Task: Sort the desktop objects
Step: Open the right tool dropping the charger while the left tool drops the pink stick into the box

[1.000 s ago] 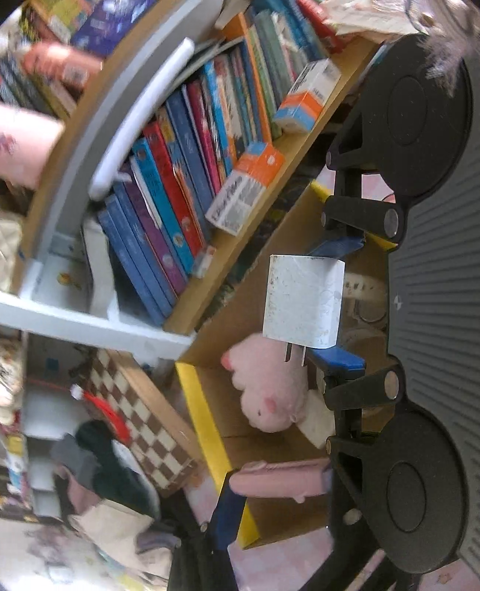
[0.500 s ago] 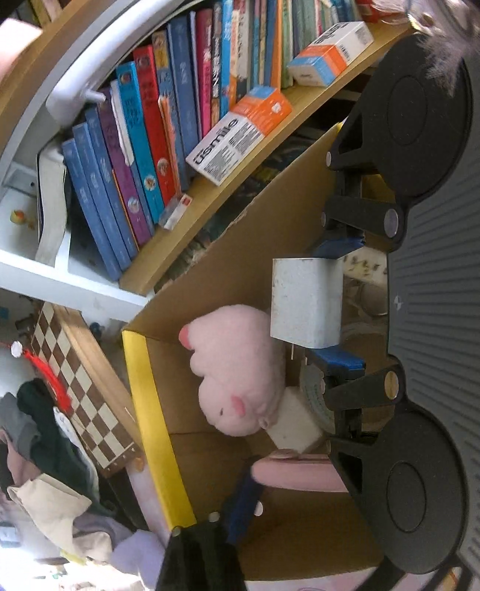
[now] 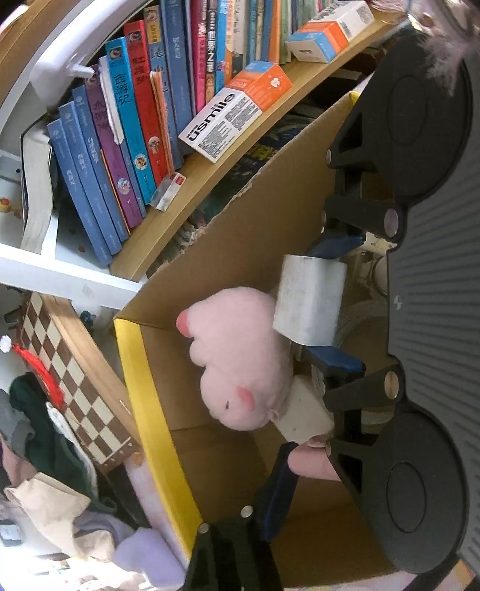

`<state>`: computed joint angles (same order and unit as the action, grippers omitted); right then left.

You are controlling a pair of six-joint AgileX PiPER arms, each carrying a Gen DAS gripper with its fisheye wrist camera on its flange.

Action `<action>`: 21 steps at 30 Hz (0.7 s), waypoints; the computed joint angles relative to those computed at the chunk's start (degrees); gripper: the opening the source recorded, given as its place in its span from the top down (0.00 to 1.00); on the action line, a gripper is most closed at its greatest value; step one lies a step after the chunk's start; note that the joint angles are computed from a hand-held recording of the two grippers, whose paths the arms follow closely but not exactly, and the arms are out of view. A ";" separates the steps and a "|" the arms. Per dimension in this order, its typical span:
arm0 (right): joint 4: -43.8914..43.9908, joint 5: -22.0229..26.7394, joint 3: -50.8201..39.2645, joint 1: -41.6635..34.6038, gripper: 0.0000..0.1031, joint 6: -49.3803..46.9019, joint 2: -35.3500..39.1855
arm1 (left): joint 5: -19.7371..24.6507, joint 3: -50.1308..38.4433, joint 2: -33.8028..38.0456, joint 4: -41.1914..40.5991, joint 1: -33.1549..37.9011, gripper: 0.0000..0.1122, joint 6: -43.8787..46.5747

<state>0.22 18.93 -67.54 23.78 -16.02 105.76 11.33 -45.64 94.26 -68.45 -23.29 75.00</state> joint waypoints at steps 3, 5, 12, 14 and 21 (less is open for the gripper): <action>3.30 -1.23 1.84 -0.68 0.45 -1.71 -1.76 | -0.27 -0.19 -0.31 -2.26 -0.35 0.30 1.87; 3.62 -2.99 3.67 -0.99 0.38 -0.74 -3.63 | 0.00 0.05 -0.92 -8.62 -0.31 0.30 7.92; 1.52 -5.98 7.68 -1.33 0.35 4.25 -7.94 | -1.06 -2.12 0.27 -4.23 -1.26 0.30 2.88; 1.02 -6.22 8.46 -1.29 0.35 5.49 -8.77 | -1.48 -2.37 0.62 -0.80 -1.45 0.30 -0.84; -3.38 -8.16 11.68 -0.83 0.35 15.27 -12.18 | -2.92 -0.23 -1.80 -8.31 -1.52 0.24 6.61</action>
<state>-3.16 10.77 -55.86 22.95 -0.75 93.58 8.41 -45.87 92.46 -76.76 -24.81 81.61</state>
